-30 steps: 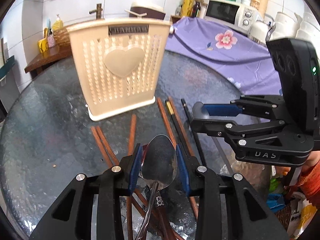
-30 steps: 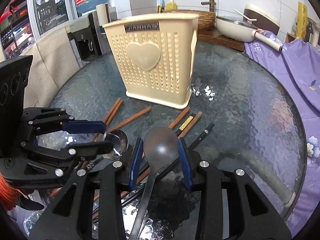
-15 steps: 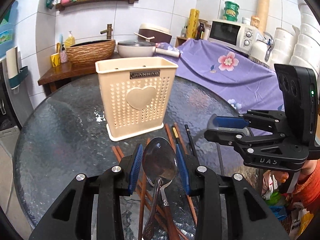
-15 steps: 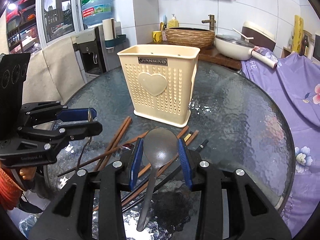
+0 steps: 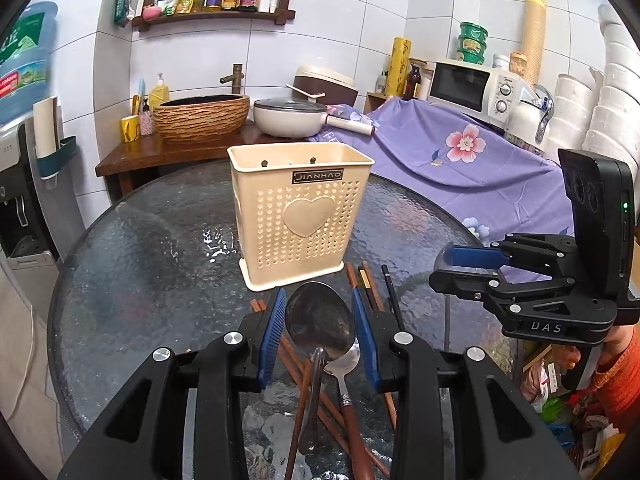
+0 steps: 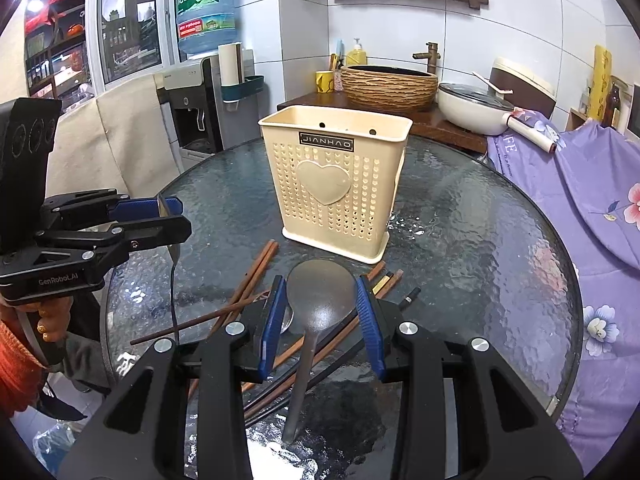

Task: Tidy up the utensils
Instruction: 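Lift both held spoons off the table toward the cream basket, then lower both spoons into the basket compartments and open both tools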

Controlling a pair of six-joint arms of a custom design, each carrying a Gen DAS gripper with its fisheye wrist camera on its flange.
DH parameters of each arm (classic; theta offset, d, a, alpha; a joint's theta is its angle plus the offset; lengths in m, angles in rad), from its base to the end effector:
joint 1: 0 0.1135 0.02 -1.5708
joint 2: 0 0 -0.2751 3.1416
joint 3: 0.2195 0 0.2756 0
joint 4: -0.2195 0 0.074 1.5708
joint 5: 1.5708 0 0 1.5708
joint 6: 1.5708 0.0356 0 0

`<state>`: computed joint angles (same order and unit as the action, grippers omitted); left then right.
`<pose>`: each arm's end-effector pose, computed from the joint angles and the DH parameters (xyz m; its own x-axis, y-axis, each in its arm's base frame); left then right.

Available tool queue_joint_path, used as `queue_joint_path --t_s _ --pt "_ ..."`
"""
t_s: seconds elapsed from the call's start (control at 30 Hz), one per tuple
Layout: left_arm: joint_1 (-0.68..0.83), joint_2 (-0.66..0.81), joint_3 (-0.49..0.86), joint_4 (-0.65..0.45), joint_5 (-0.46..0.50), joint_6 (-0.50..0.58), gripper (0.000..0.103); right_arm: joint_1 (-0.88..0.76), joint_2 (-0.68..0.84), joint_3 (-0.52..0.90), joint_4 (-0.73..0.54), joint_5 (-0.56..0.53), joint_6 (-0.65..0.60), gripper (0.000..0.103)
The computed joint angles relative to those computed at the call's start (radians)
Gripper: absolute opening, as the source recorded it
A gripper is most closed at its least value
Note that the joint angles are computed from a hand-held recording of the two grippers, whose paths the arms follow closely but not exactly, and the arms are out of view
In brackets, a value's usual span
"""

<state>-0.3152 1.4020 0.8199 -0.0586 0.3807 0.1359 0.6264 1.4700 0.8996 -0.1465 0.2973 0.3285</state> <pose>0.2976 -0.1109 0.2229 -0.4857 0.2907 -0.8244 0.6428 0.7579 -0.1114 0.2755 0.1865 0.2215 -0.6270 -0.0729 -0.7756 -0.1895 0.9800 0.0610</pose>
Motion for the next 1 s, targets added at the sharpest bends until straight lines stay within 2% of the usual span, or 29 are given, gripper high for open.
queue_joint_path --t_s 0.63,0.83,1.0 --pt "0.031 -0.032 0.043 -0.034 0.029 -0.004 0.033 -0.025 -0.060 0.012 -0.033 -0.050 -0.018 0.036" --pt "0.036 -0.012 0.097 -0.054 0.041 -0.018 0.033 -0.036 -0.065 0.056 -0.059 -0.063 -0.036 0.036" --pt "0.031 0.026 0.203 -0.095 0.048 -0.039 0.033 -0.061 -0.059 0.129 -0.085 -0.084 -0.065 0.036"
